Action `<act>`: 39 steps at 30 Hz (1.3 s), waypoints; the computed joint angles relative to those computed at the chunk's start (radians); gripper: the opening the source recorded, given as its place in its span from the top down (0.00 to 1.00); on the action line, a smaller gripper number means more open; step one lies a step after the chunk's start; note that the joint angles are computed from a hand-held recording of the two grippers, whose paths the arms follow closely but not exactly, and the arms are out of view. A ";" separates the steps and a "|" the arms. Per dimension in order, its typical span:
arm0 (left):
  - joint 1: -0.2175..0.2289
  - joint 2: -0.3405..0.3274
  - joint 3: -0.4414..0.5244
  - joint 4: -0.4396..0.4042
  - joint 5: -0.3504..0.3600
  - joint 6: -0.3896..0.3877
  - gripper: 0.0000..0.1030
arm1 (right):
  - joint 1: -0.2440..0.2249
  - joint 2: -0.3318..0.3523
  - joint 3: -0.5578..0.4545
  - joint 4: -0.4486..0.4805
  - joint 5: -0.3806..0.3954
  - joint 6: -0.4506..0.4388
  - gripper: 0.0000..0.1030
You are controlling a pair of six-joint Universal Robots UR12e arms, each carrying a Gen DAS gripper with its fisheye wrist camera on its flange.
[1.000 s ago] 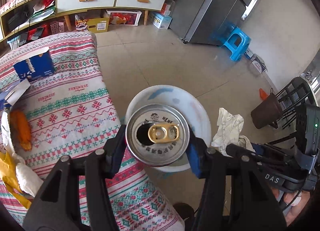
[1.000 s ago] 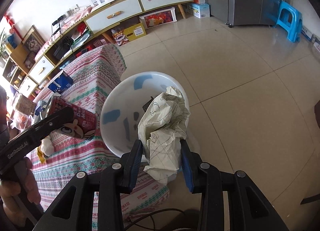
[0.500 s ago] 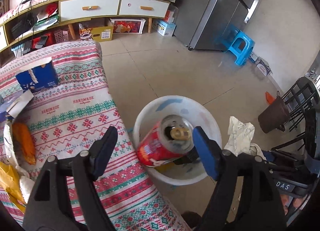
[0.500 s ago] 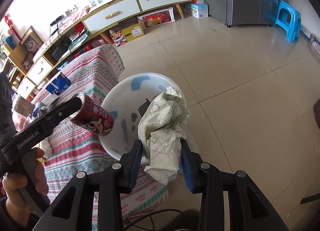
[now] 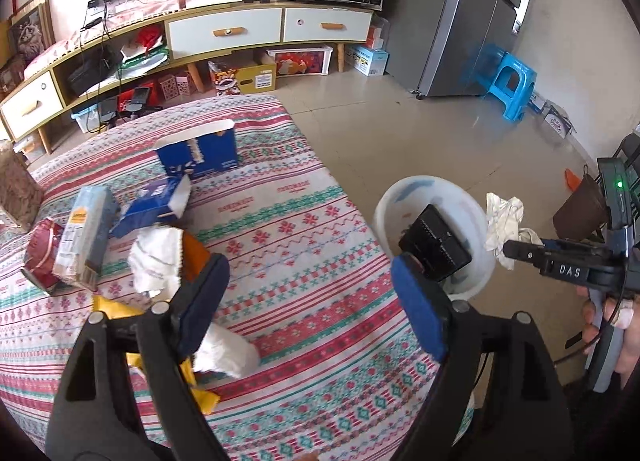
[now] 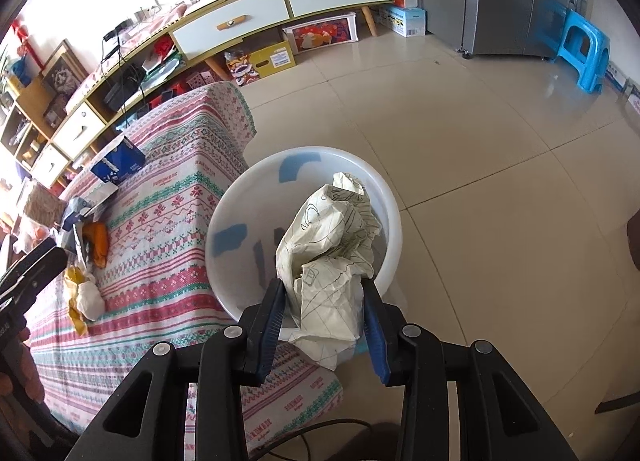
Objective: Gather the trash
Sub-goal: 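Grasp the yellow snack wrapper with the left tool while the right tool grasps the white plastic bag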
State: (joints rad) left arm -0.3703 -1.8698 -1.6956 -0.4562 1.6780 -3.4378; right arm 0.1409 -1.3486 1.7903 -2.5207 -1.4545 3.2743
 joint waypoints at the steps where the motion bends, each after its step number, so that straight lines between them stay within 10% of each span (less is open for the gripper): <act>1: 0.006 0.012 -0.012 -0.006 0.006 0.001 0.18 | 0.004 0.004 -0.005 0.003 -0.003 -0.001 0.61; 7: 0.038 0.075 -0.077 -0.043 0.049 -0.019 0.14 | 0.023 0.028 -0.038 0.025 -0.022 0.022 0.57; 11: 0.060 0.110 -0.116 -0.054 0.064 -0.049 0.09 | 0.031 0.038 -0.050 0.014 -0.037 0.071 0.23; 26: 0.149 0.182 -0.199 -0.135 0.000 -0.138 0.09 | 0.096 0.055 -0.093 0.045 -0.032 0.030 0.20; 39: 0.155 0.085 -0.141 -0.171 -0.048 -0.103 0.09 | 0.152 0.095 -0.147 0.094 -0.020 -0.044 0.19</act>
State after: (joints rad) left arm -0.2149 -1.7850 -1.8365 -0.6271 1.6301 -3.5411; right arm 0.2924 -1.2538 1.6435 -2.4262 -1.4744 3.2307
